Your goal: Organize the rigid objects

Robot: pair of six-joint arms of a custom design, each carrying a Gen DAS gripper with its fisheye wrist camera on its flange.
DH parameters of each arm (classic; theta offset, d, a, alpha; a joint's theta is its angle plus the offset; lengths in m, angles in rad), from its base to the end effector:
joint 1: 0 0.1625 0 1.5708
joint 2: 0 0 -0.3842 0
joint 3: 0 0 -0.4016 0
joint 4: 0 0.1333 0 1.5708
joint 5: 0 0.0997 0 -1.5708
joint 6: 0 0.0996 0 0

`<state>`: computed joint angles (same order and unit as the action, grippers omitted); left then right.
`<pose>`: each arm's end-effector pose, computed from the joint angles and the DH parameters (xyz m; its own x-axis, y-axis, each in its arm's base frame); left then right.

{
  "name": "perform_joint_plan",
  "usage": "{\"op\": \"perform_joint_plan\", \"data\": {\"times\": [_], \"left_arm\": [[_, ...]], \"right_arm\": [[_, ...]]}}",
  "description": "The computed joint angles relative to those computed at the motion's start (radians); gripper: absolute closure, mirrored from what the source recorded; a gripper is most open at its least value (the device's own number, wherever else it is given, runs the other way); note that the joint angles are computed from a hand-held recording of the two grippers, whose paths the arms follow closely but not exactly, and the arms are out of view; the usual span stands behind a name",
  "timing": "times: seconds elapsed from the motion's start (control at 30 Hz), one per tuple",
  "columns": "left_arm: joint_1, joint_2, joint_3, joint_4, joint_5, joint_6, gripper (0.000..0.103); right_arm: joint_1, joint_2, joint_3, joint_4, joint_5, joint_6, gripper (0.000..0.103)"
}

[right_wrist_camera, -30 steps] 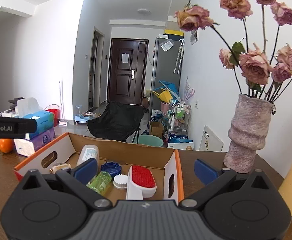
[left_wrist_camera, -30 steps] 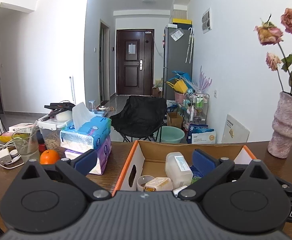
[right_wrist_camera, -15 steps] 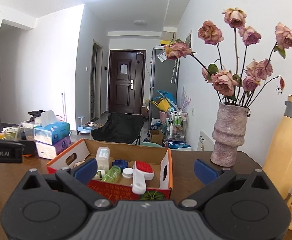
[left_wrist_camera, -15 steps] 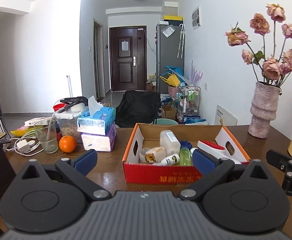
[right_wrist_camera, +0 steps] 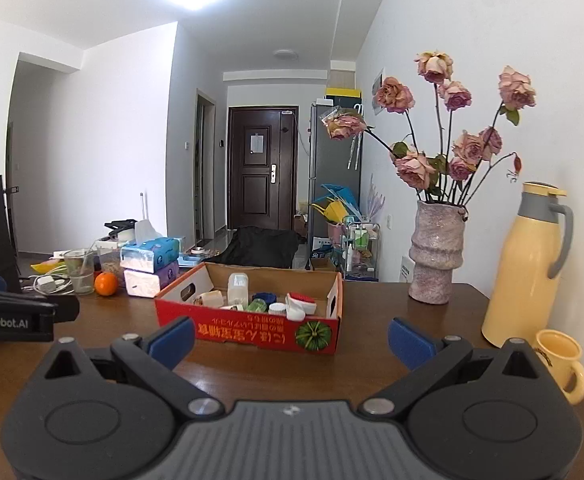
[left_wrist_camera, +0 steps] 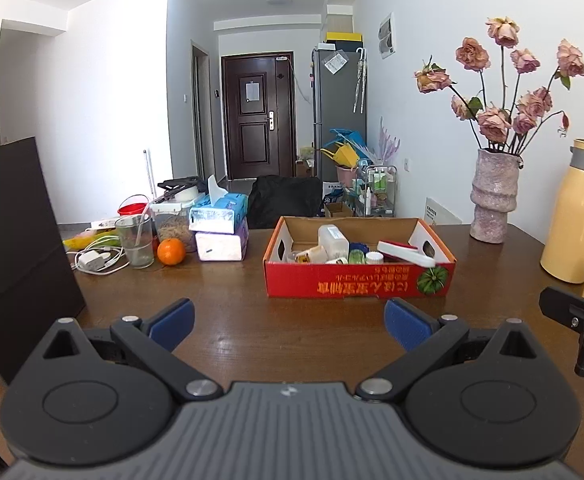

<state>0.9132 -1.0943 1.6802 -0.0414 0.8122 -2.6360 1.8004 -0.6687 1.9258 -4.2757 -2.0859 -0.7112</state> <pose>-0.1587 -0.5357 0.1591 -0.6639 0.1792 -0.7260 0.7294 0.3694 -0.5758 0.2012 -0.4907 0.1070 -0.7080 0.1326 0.6936 -0.6469 0.2720 -0.7124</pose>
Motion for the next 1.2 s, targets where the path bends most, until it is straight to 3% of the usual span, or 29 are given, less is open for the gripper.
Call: {"op": "perform_joint_plan", "data": {"times": [0.23, 0.5, 1.2], "left_arm": [[-0.05, -0.104, 0.165, 0.009, -0.067, -0.066, 0.0], [-0.093, -0.192, 0.287, -0.003, -0.101, -0.096, 0.0], [-0.119, -0.232, 0.332, -0.012, -0.113, -0.104, 0.0]], "right_arm": [[0.032, -0.005, 0.137, -0.112, -0.041, 0.024, 0.0], [0.069, 0.02, 0.213, -0.213, -0.079, 0.011, 0.0], [0.101, 0.035, 0.235, -0.258, -0.102, -0.005, 0.0]]}}
